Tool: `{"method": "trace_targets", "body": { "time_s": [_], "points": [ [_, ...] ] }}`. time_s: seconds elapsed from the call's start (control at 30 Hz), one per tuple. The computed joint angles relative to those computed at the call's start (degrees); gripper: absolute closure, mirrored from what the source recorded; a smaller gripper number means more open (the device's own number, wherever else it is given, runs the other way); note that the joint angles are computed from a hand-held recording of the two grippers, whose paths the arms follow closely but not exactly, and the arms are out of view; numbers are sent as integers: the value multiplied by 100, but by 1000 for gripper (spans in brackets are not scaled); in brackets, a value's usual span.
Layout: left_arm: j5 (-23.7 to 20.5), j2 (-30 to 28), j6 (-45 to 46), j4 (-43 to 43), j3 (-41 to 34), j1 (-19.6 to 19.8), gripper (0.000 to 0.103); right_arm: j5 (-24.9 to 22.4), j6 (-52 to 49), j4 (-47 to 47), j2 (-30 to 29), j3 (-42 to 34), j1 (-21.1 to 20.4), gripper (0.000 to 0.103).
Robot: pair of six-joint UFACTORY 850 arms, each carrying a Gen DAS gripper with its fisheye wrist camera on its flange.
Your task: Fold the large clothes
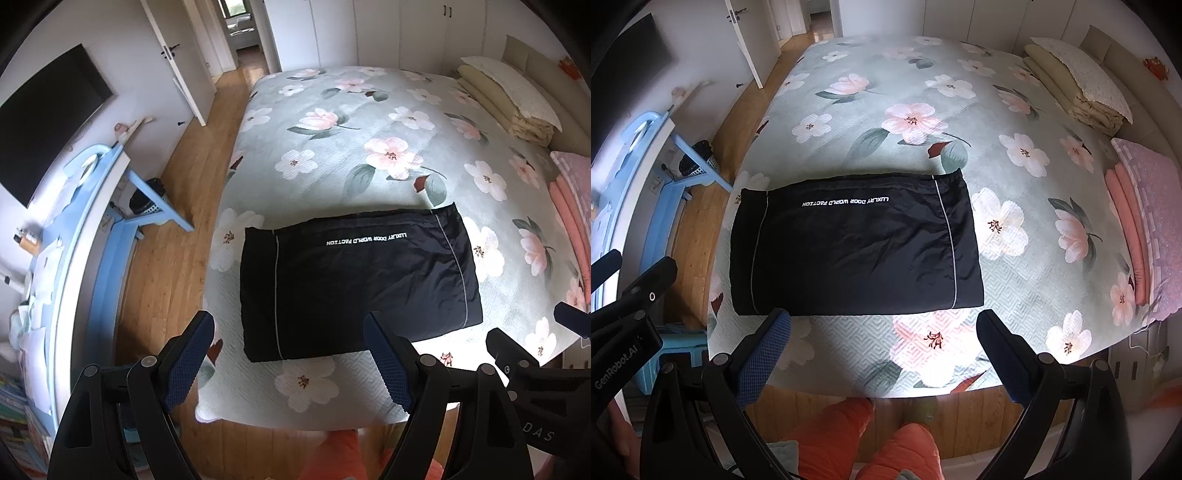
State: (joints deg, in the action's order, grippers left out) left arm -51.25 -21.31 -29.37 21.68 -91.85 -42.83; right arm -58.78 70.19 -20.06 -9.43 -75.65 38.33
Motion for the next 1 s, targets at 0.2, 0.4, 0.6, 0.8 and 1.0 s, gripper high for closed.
{"method": "trace_targets", "body": {
  "time_s": [0.2,0.4,0.6,0.8,1.0],
  "points": [
    [3,-25,28,-21,-27,-12,19,3,16,41,63,93,-38,2],
    [-1,-75,103,-58,-80,2,19,-11,45,64,95,149,-45,2],
    [19,-194,307,-122,-196,66,19,17,32,128,104,208,-59,2],
    [-65,-255,83,138,-196,97,19,36,-30,186,80,203,-79,2],
    [34,-269,131,252,-194,158,19,60,-75,247,64,185,-103,2]
  ]
}}
